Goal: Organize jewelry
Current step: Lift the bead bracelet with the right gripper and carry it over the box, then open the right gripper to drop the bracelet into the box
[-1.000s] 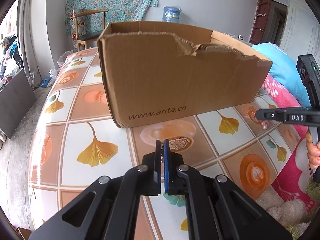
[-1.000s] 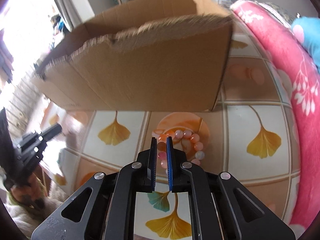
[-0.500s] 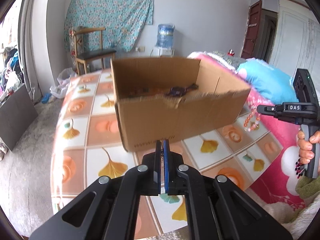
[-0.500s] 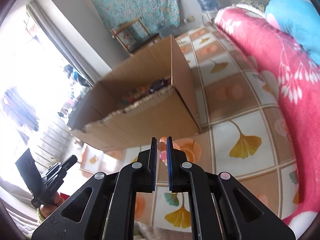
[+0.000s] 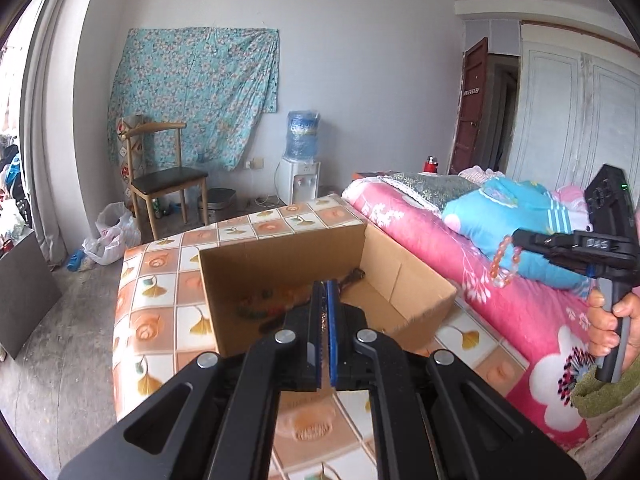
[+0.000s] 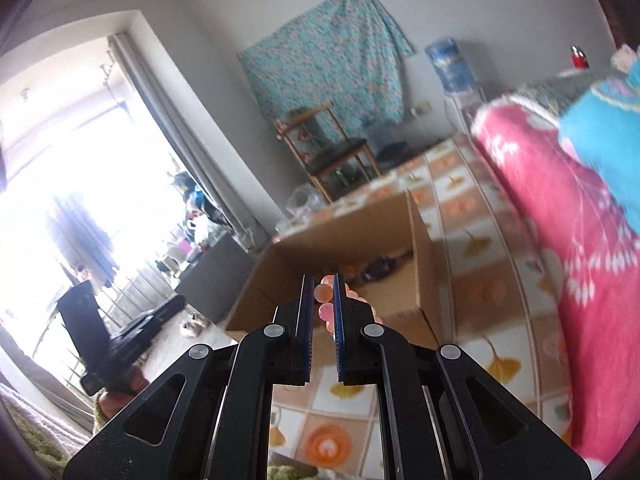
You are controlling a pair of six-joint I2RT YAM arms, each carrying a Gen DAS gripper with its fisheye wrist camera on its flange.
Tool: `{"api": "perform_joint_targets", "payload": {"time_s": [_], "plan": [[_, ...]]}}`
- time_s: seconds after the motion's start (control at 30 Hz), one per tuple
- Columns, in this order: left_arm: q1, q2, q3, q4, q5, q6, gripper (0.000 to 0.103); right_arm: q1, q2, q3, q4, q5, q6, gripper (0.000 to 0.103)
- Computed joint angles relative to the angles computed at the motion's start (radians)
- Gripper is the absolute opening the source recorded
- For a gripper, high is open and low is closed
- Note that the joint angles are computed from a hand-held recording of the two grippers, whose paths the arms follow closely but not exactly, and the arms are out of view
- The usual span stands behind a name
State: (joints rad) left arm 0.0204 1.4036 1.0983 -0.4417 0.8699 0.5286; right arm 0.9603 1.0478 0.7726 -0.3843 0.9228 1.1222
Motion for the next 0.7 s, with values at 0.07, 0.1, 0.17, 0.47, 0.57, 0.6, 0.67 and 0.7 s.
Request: {"api": "perform_joint_targets", "payload": {"time_s": [0.07, 0.1, 0.17, 0.47, 0.57, 0.6, 0.67, 0.7], "plan": [[-0.033, 0.074, 0.069, -0.023, -0.02, -0.024, 0.002, -0.05, 0.005, 0.003, 0.068, -0.039, -0.084, 0.007], [-0.047, 0.112, 0.104, -0.042, -0.03, -0.03, 0.002, -0.086, 0.009, -0.003, 0.114, -0.076, -0.128, 0.007], [-0.075, 0.185, 0.167, -0.076, -0.055, -0.036, 0.002, -0.163, 0.031, -0.011, 0.193, -0.156, -0.187, 0.007], [-0.179, 0.443, 0.357, -0.211, -0.225, -0.035, 0.002, -0.437, 0.184, -0.026, 0.378, -0.51, -0.243, 0.007], [-0.198, 0.503, 0.403, -0.256, -0.277, -0.021, 0.003, -0.48, 0.223, -0.029, 0.398, -0.573, -0.23, 0.007], [-0.203, 0.519, 0.416, -0.266, -0.292, -0.023, 0.003, -0.493, 0.235, -0.031, 0.406, -0.588, -0.227, 0.007], [-0.21, 0.555, 0.454, -0.305, -0.316, -0.02, 0.003, -0.5, 0.246, -0.028, 0.401, -0.597, -0.218, 0.007], [-0.211, 0.561, 0.459, -0.307, -0.319, -0.016, 0.003, -0.509, 0.253, -0.03, 0.407, -0.606, -0.218, 0.007]]}}
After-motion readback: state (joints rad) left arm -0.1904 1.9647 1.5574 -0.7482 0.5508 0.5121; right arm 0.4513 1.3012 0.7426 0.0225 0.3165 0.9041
